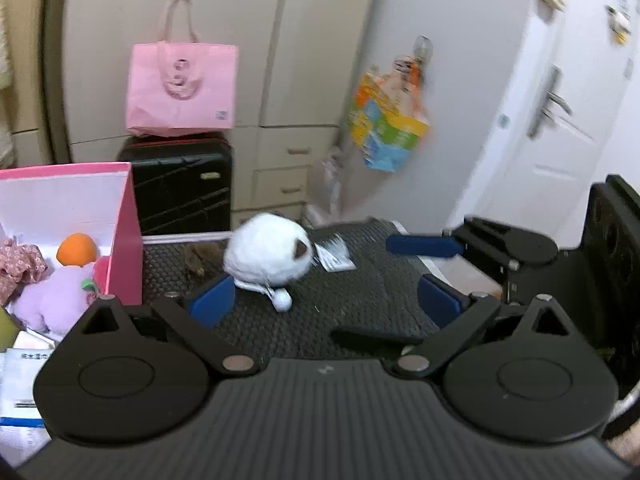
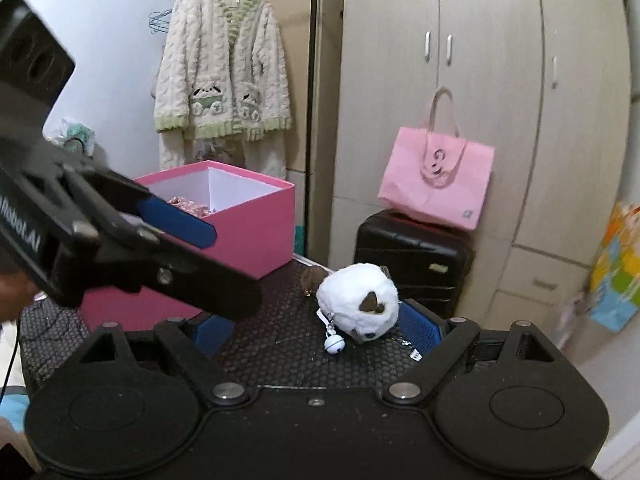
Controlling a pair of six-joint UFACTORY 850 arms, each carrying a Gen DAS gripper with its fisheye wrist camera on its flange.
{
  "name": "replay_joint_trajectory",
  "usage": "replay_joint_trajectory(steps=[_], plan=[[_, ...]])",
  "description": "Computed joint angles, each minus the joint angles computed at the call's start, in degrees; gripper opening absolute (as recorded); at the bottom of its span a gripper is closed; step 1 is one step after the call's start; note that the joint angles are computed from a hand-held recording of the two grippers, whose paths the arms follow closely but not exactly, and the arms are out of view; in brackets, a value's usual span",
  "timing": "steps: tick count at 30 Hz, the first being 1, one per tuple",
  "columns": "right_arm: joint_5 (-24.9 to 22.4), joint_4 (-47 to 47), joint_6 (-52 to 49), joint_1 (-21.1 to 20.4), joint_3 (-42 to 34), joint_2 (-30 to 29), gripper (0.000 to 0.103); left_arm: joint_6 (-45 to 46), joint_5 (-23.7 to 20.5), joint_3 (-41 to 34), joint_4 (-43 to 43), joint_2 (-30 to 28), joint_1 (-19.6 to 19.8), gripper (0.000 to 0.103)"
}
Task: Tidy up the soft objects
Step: 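Move both tools back toward the white plush cat on the table, then close the left tool on the white plush cat while the right tool pinches it too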
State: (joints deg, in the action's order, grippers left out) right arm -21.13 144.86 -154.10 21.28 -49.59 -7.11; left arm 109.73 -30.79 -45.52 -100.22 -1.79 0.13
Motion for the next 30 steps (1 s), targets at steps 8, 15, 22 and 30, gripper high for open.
replay_joint_trajectory(steps=[8,15,22,30], plan=[[-1.58,-10.58,6.34,-2.39,-7.65,-9.61,0.092,1.96,1.56,-3.70,-14.13,-7.78,-3.22,0.096],[-4.15,-11.35,5.56,-3.98,-11.24,-14.88,0.092,10.67,4.29,-5.56,-25.19,-11.63,-5.27,0.087],[-6.40,-24.59,20.88,-5.82,-16.70,-19.92,0.085,8.25,8.22,-8.18,-24.02,-14.48,-6.87,0.075],[-4.11,-19.12,16.79,-4.83,-15.87,-19.65,0.067,4.96,6.93,-8.13,-21.09,-14.96,-6.03,0.051]])
